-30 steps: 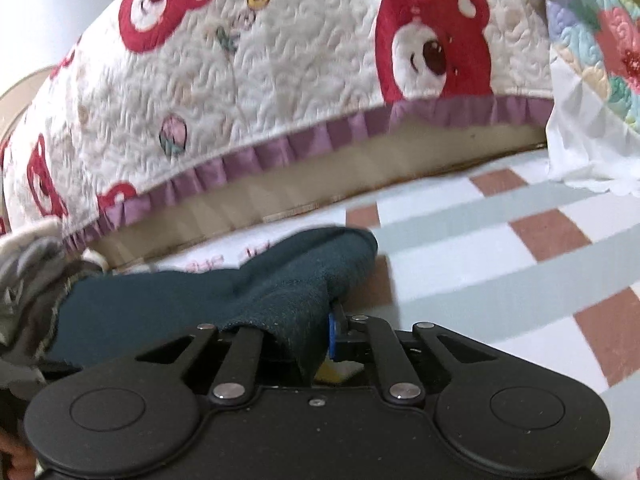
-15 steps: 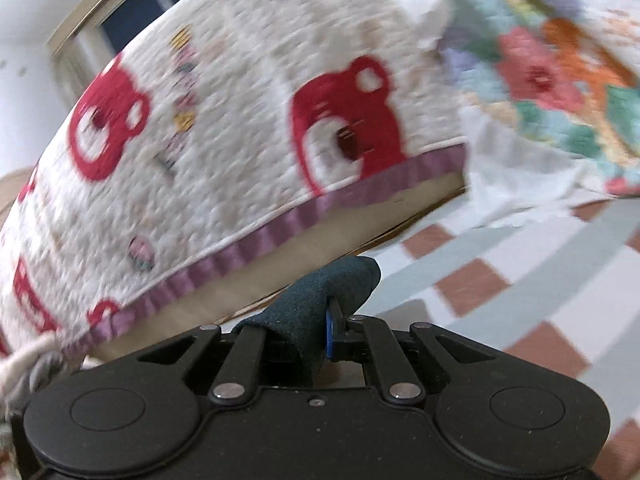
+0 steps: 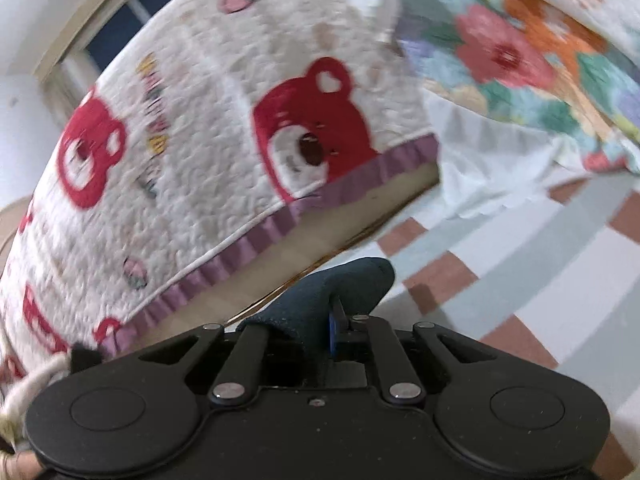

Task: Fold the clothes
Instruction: 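Pinch the folded jeans edge with the right gripper and lift it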

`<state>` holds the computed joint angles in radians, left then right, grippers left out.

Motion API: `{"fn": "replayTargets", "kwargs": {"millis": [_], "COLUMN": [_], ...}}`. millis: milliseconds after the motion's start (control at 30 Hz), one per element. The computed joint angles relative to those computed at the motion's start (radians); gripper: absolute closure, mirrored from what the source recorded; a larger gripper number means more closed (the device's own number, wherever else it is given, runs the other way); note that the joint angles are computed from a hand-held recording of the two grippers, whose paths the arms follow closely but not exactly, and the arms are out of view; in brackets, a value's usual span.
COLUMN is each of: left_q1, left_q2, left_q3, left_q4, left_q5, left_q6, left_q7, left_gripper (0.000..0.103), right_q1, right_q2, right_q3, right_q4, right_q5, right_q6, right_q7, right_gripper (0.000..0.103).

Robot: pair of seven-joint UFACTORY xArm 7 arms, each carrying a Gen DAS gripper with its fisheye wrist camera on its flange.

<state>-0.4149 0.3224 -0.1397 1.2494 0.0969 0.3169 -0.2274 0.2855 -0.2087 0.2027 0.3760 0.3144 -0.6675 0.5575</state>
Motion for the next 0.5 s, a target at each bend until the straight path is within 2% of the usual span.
{"fn": "replayTargets", "kwargs": {"millis": [33, 67, 100, 133, 200, 300, 433, 500], "left_q1": [-0.047, -0.136, -0.185, -0.195, -0.143, -0.133, -0.119, -0.117], "left_q2": [0.012, 0.028, 0.044, 0.059, 0.089, 0.139, 0.209, 0.155], "left_q3": [0.054, 0.149, 0.203, 0.215, 0.158, 0.144, 0.129, 0.141], "left_q4": [0.020, 0.046, 0.073, 0.090, 0.131, 0.201, 0.310, 0.253], "left_q5": [0.063, 0.168, 0.246, 0.281, 0.357, 0.367, 0.307, 0.314], "left_q6": [0.004, 0.013, 0.027, 0.031, 0.054, 0.077, 0.107, 0.067], "left_q7": [-0.029, -0.100, -0.140, -0.165, -0.204, -0.200, -0.153, -0.215], "left_gripper": [0.064, 0.063, 0.064, 0.064, 0.063, 0.062, 0.061, 0.063], "right_q1": [0.004, 0.007, 0.009, 0.010, 0.010, 0.006, 0.001, -0.003], "right_q2": [0.001, 0.002, 0.004, 0.005, 0.016, 0.028, 0.043, 0.047], "right_q3": [-0.009, -0.020, -0.032, -0.041, -0.062, -0.075, -0.081, -0.085], "right_q4": [-0.002, -0.005, -0.009, -0.012, -0.016, -0.013, -0.002, -0.002], "right_q5": [-0.024, -0.052, -0.080, -0.106, -0.173, -0.253, -0.331, -0.353], "right_q6": [-0.012, -0.027, -0.043, -0.060, -0.096, -0.136, -0.175, -0.188], "right_q7": [0.012, 0.030, 0.049, 0.066, 0.103, 0.125, 0.130, 0.139], "right_gripper": [0.091, 0.091, 0.091, 0.091, 0.090, 0.090, 0.090, 0.090]}}
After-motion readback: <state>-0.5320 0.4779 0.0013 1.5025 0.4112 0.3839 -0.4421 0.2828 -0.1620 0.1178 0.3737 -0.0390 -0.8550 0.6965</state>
